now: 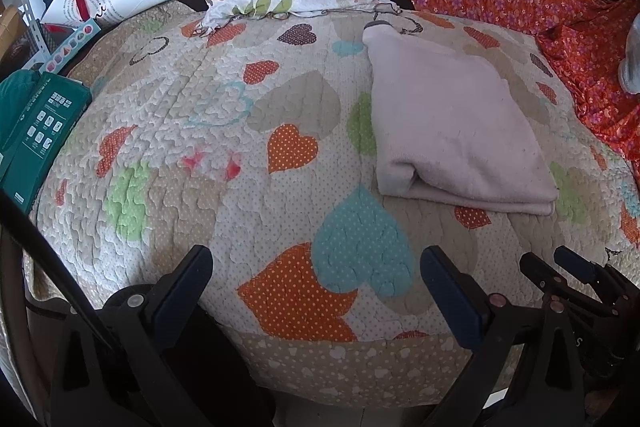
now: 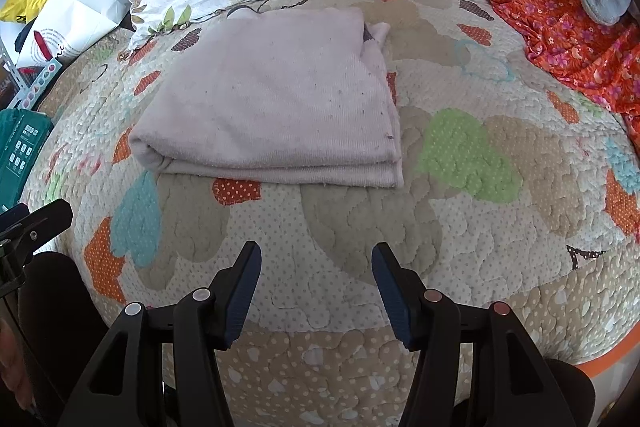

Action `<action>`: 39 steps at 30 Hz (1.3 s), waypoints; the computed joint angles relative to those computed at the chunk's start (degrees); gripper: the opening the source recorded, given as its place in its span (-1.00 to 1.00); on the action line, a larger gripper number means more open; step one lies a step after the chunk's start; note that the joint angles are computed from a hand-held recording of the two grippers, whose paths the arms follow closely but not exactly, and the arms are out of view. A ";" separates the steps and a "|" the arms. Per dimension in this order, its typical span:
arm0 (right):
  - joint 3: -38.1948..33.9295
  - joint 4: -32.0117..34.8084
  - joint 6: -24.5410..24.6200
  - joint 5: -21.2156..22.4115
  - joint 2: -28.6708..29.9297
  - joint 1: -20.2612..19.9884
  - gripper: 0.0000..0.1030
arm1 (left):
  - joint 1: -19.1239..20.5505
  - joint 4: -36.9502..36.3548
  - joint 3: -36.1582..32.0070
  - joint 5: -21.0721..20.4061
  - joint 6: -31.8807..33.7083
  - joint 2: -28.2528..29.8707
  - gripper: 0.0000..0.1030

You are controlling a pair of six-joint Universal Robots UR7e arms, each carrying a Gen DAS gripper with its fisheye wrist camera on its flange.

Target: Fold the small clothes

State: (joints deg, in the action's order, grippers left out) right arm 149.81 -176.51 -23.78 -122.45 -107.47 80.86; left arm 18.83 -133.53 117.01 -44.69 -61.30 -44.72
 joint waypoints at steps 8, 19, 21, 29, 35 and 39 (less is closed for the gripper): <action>0.39 -0.87 -0.33 -0.60 0.55 0.14 0.24 | 0.85 -0.41 -0.12 -1.40 -0.04 0.37 1.00; 1.01 -1.51 0.11 -1.01 0.60 -0.49 0.26 | 1.23 -0.74 -0.17 -2.37 0.05 0.76 1.00; 1.10 -1.69 0.05 -1.01 0.52 -0.54 0.26 | 1.27 -0.89 -0.21 -2.80 0.04 0.89 1.00; 1.26 -1.66 0.16 -1.34 0.12 -0.29 0.28 | 1.50 -1.71 -0.30 -4.34 1.11 1.21 1.00; 1.23 -1.50 0.01 -1.32 -0.12 -0.26 0.30 | 1.73 -2.02 -0.39 -5.16 1.09 1.36 1.00; 1.19 -1.36 -0.06 -1.34 -0.25 -0.25 0.31 | 1.76 -2.07 -0.46 -5.48 1.10 1.54 1.00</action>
